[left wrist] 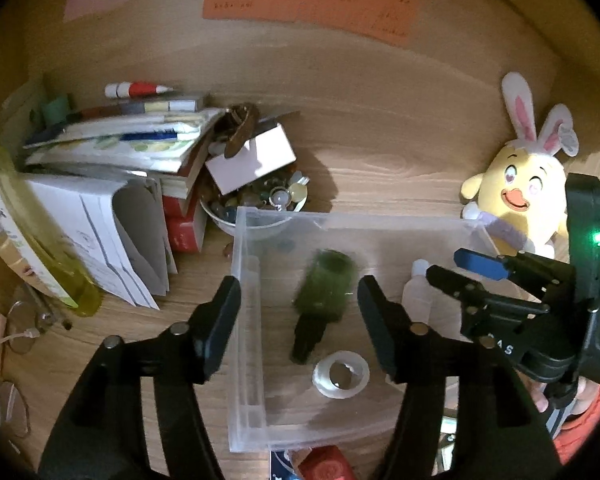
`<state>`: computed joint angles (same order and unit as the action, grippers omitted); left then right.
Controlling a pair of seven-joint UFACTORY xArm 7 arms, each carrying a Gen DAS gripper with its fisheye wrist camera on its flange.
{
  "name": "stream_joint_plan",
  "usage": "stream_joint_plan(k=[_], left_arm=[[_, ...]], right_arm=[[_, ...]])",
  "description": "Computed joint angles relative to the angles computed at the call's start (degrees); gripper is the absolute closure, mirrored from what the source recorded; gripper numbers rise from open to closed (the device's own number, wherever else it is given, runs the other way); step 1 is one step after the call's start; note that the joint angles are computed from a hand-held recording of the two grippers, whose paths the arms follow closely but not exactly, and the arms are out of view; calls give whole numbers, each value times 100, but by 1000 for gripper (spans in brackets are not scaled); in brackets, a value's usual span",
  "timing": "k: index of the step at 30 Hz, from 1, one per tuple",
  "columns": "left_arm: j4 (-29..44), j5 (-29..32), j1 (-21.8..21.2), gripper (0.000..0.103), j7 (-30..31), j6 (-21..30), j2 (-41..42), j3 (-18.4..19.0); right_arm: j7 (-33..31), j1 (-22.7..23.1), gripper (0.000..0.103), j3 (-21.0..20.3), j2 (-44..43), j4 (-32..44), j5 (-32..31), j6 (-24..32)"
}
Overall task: Organize objects
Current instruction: 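Open the left gripper releasing the bottle into the box while the right gripper releases the tube, then grasp the red packet with the left gripper while the right gripper grasps the green-white lip balm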
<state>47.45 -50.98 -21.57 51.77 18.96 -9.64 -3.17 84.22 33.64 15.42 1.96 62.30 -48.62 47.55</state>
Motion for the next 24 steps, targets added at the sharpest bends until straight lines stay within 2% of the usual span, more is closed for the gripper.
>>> stream_joint_plan(k=[6, 8, 14, 17, 24], left_arm=[[-238, -223, -115, 32, 256, 16, -422, 134], [-360, -269, -170, 28, 343, 17, -609, 200], [-771, -236, -370, 12, 412, -47, -1101, 387], [-974, -164, -478, 11, 380, -138, -1296, 470], [-1384, 2, -768, 8, 341, -227, -1640, 751]], right_arm=[[241, 117, 51, 152, -217, -41, -336, 257], [318, 158, 42, 236, -308, -47, -486, 402], [419, 284, 35, 513, -570, -88, -732, 706], [525, 345, 30, 658, -687, -141, -822, 842], [743, 482, 29, 909, -909, -325, -901, 1059]])
